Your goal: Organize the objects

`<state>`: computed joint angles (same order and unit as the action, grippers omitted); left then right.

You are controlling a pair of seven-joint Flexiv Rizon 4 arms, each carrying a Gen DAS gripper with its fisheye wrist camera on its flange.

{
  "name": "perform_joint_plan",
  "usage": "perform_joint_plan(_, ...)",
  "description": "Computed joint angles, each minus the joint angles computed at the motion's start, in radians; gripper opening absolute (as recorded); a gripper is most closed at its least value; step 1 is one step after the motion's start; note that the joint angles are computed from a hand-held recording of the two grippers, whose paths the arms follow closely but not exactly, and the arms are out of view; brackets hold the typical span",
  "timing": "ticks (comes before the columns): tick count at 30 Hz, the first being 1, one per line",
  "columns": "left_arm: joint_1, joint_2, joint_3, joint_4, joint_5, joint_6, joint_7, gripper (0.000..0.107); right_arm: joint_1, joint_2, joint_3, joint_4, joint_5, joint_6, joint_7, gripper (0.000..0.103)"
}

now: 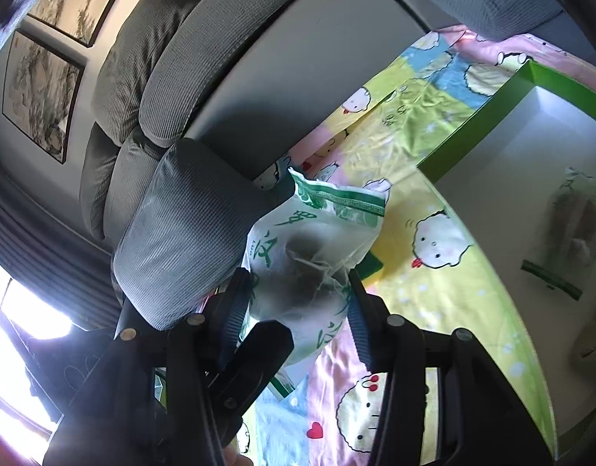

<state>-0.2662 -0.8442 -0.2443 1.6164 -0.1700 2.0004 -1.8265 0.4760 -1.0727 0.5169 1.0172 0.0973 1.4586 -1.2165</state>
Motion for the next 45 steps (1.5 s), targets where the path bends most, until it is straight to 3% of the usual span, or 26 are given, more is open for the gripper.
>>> perform_joint_plan(10,-0.023,-0.022,-0.006,-0.042,0.014,0.014,0.016,0.063,-0.012,0.038,-0.031,0.085,-0.023,0.087,0.044,0.048)
perform_joint_plan(19,-0.042,-0.039,-0.007,-0.083,0.01,0.0,0.035,0.063,-0.01,0.066,-0.084,0.157,-0.099,0.16,0.164,0.048)
perform_joint_plan(32,-0.028,-0.082,-0.068,-0.166,0.057,-0.05,0.07,0.063,0.003,0.107,-0.186,0.262,-0.198,0.275,0.344,0.048)
perform_joint_plan(45,-0.01,-0.136,-0.137,-0.24,0.067,-0.122,0.12,0.063,-0.01,0.112,-0.243,0.311,-0.276,0.314,0.504,0.048)
